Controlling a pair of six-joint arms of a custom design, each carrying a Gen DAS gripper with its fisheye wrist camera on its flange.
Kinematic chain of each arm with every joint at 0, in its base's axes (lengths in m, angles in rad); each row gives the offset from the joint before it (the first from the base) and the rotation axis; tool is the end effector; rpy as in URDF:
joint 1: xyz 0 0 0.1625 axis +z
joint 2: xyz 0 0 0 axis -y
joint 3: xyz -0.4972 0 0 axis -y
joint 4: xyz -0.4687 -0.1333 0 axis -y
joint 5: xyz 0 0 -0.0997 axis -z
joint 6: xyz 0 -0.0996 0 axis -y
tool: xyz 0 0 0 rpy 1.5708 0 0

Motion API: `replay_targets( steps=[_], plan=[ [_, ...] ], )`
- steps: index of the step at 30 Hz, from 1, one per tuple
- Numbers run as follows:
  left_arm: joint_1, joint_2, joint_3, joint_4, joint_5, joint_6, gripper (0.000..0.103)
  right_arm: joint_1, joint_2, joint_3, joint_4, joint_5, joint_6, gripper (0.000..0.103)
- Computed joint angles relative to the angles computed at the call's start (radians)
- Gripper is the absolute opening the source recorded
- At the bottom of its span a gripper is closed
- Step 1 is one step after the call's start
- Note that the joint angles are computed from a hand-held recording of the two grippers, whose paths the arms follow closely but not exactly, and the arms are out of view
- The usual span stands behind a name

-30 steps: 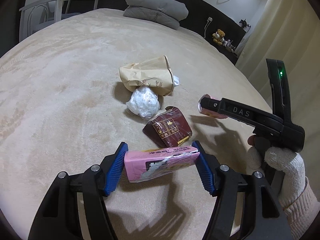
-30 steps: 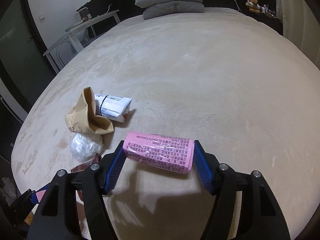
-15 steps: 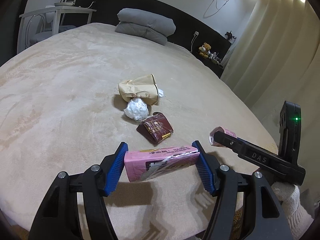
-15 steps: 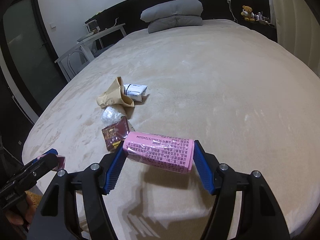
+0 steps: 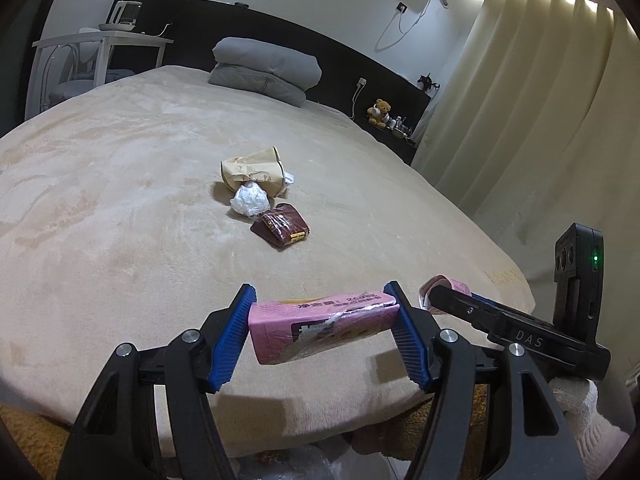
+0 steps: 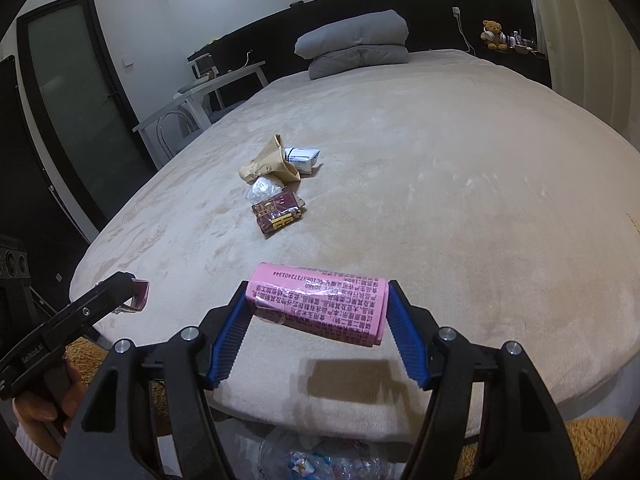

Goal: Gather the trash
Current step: 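Carry the pink box and pink roll down to the floor trash bag with both tools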

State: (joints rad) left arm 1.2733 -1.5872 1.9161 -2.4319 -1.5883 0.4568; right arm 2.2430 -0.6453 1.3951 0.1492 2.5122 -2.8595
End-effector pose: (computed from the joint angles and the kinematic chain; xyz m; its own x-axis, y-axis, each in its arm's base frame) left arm -0.0419 -0.5853 0.4730 -0.7442 0.6340 -0.2103 0.6472 0.6064 -0.4621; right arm 0.4764 -0.5138 0.0342 -0.8790 0.1965 0.4345 -0.2527 0.5807 -0.7739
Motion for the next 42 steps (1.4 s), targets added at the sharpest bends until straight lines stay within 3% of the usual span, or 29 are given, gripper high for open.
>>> replay_targets(
  steps=[14,22,32,42],
  plan=[
    [0.021,-0.119,0.081,0.04,-0.033,0.046,0.064,0.09,0.003,0.083,-0.029,0.044,0.075,0.066],
    [0.032,-0.168,0.109,0.09,-0.03,0.054,0.064,0.111,0.019,0.099,0.01,0.038,0.152,0.066],
    [0.046,-0.178,0.118,0.169,0.015,0.049,0.064,0.108,0.068,0.077,0.122,-0.032,0.255,0.066],
    [0.073,-0.138,0.101,0.306,0.057,-0.021,0.064,0.056,0.095,0.061,0.203,-0.172,0.371,0.066]
  ],
)
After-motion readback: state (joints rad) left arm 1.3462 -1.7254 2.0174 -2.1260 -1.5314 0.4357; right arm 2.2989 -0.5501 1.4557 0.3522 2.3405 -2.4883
